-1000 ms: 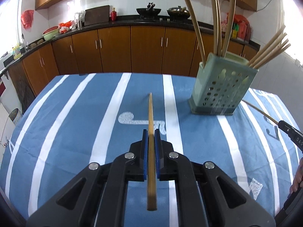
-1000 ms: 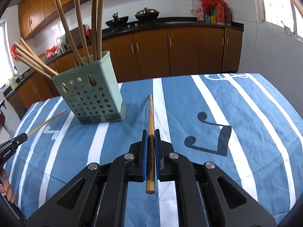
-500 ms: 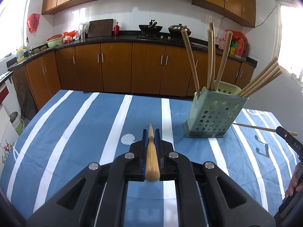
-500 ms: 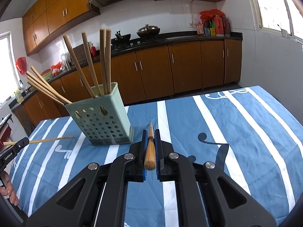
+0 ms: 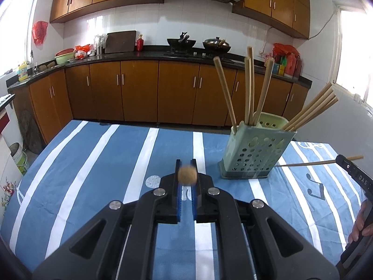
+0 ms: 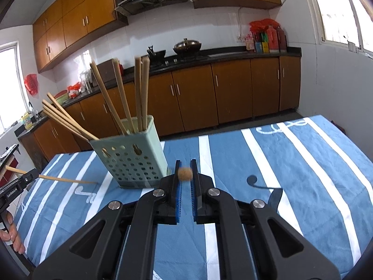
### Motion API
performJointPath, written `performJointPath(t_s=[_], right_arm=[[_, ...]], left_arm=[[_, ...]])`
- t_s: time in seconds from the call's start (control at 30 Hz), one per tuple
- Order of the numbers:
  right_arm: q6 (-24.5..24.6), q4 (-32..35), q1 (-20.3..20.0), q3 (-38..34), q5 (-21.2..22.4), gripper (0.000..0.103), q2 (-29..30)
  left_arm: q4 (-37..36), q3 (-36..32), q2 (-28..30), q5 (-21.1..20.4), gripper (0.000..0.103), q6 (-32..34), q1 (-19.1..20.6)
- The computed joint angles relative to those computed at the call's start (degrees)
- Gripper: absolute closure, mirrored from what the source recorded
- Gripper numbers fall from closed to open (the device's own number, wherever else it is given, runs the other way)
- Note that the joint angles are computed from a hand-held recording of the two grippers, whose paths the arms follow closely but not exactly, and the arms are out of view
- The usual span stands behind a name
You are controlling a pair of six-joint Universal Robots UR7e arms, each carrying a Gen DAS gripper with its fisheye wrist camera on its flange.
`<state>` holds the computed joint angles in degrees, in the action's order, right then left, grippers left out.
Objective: Organize utensils
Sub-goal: 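Carry both upright chopsticks above the green holder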
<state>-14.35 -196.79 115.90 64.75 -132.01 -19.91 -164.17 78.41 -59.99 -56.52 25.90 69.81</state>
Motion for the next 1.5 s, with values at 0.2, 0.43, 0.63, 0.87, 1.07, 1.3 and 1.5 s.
performJointPath(t_s=[0.2,0.43,0.63,0.87,1.07,1.3,1.5], right_arm=[[-2.65,-1.39,1.05,-1.12,1.32,0.096,-0.26],[-4.05,-2.3,2.49,-1.48,5.34,0.096,-1.39],[-6.12,-3.93,3.93,-3.43,9.64,0.096,-1.44],[-9.34,-5.49,4.99,-9.01,13.79,0.096,0.65],[-12.37,-6.05,5.14,-16.0,15.62,0.096,3.87],[-15.35,-7.07,4.73,-26.88,16.66,0.096,9.33],[-15.62,-2.36,3.41,-37.61,16.27,0.096,14.84]], left_arm=[[0.48,0.01,-1.09,-2.2,0.095,-0.14,-0.6],[1.95,-0.18,-2.48,-5.73,0.095,-0.01,-1.95],[2.73,-1.09,-3.26,-9.74,0.095,0.54,-3.87],[2.46,-2.36,-3.38,-14.09,0.095,1.76,-6.15],[0.01,-5.92,-0.71,-14.57,0.095,3.72,-7.47],[1.23,-11.1,3.3,-12.94,0.095,4.54,-7.71],[3.49,-14.75,6.33,-12.05,0.095,4.38,-6.75]])
